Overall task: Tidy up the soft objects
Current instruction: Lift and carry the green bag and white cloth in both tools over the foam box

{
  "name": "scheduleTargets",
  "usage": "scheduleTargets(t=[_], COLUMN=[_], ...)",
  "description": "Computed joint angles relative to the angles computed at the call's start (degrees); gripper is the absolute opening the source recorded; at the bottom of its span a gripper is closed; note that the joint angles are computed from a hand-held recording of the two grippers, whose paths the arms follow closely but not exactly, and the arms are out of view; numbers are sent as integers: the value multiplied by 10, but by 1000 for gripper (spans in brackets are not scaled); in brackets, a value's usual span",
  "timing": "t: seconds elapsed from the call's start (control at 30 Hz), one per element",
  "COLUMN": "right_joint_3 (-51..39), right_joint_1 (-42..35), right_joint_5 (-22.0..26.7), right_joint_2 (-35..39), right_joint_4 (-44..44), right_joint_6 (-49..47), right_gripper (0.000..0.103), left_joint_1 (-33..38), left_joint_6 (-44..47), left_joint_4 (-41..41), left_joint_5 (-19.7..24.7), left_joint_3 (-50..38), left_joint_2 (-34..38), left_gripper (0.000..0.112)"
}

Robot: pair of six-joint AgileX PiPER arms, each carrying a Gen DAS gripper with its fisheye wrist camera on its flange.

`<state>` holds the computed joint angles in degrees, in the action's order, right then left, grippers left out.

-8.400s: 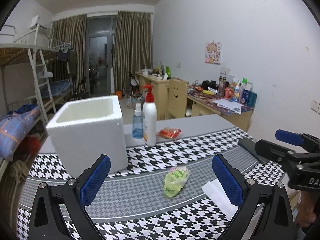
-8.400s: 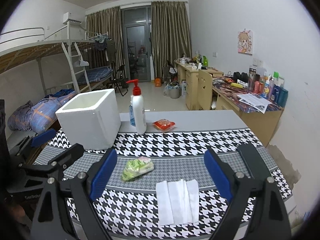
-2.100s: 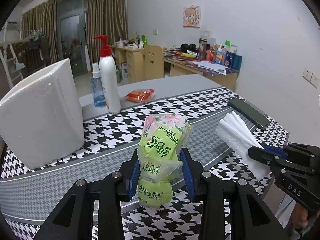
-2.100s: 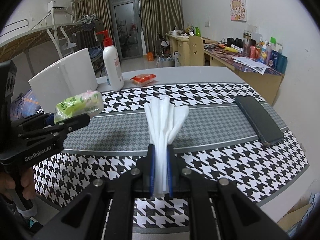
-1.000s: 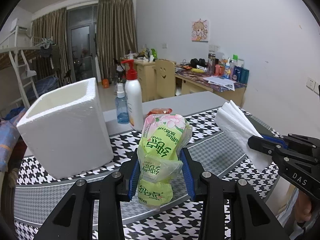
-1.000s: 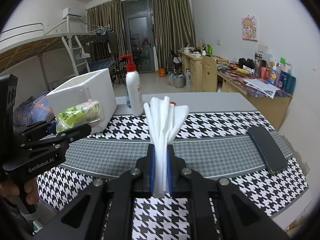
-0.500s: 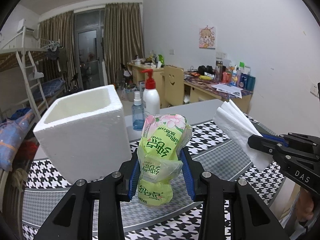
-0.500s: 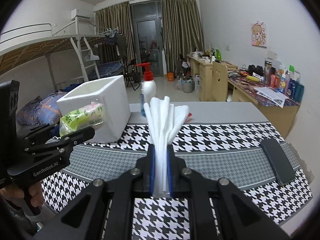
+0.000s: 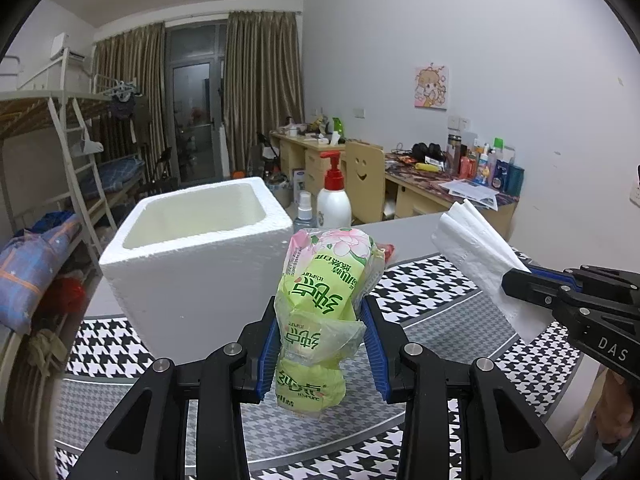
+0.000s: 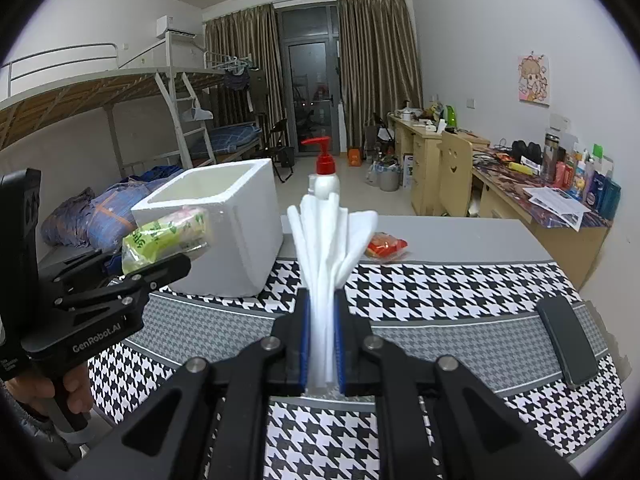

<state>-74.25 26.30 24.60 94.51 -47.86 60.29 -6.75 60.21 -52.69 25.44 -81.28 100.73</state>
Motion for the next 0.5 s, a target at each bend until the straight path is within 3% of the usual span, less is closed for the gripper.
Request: scheduleTargets(t=[0.5], right_joint_3=[-91], right_joint_1=[17], right_joint_5=[17], right_joint_2=[47], right_joint_4=[87], right_joint_6=[-109], right_gripper=[14], left_joint_1=[32], left_joint_6=[-8], left_joint_4=[6], left_joint_5=[8], left_joint_3=[-24], left_joint_2=[3], left_gripper=[40])
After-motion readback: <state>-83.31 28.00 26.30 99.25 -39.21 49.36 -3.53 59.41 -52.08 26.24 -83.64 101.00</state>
